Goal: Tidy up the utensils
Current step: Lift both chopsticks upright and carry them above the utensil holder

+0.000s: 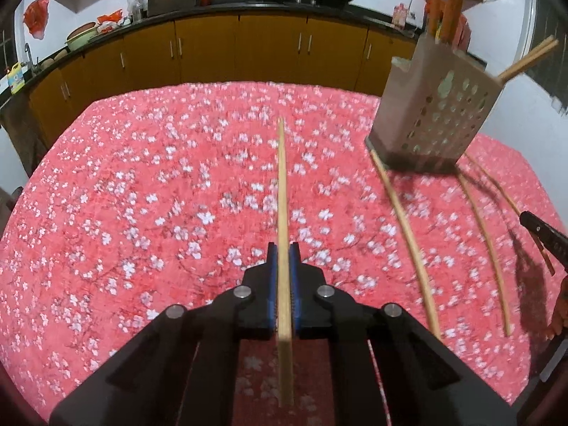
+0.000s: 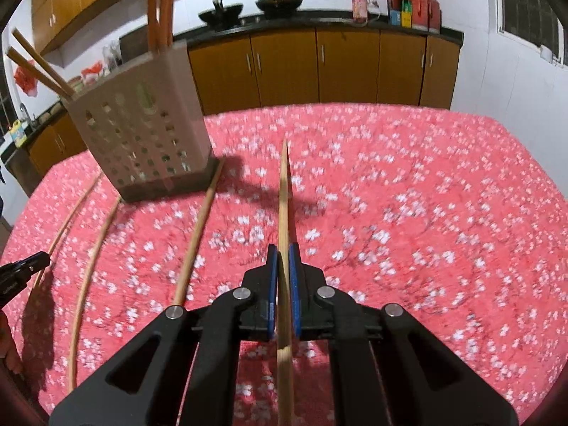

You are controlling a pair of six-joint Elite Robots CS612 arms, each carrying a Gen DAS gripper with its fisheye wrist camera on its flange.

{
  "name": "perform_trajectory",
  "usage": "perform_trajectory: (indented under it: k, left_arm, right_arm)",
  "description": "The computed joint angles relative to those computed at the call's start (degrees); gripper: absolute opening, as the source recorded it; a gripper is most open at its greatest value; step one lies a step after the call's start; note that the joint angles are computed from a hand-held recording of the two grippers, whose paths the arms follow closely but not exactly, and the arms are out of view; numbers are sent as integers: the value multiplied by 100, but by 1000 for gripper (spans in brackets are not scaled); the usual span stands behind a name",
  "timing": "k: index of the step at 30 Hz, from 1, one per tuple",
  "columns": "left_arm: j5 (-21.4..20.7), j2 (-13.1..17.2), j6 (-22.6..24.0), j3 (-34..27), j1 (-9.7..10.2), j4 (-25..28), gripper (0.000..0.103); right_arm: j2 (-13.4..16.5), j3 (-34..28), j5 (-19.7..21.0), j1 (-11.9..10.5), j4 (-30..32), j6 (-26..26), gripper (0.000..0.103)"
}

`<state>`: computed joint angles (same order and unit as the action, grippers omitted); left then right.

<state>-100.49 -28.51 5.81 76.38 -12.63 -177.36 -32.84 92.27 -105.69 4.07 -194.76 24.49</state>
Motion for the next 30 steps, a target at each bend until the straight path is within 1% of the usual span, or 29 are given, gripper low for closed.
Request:
perform_trajectory:
  k: [5,9,17,21,27,30]
  left_arm:
    - [-265,-120,-150,88,58,-403,8]
    - [-542,-214,-301,176,108,-888,8]
    - [-934,-377,-602,296,140,-1748,8]
    - [-1036,-409,-608,297,140,-1925,8]
    - [-1095,-433,-563,290,120,-1995,8]
    - [-1218,-453,-561,293,116,-1994,8]
  right_arm:
    - [-126,181,-209,28,-544,-24,7]
    - [-202,252,-378,39,-924,-54,7]
    - [-264,288,-494,36,-1519,-115,7]
    - [-268,268,-524,47,-1639,-174,7]
    - [-281,261,-525,67,-1730,-269,7]
    - [-326,289,-411,64,-1830,-341,7]
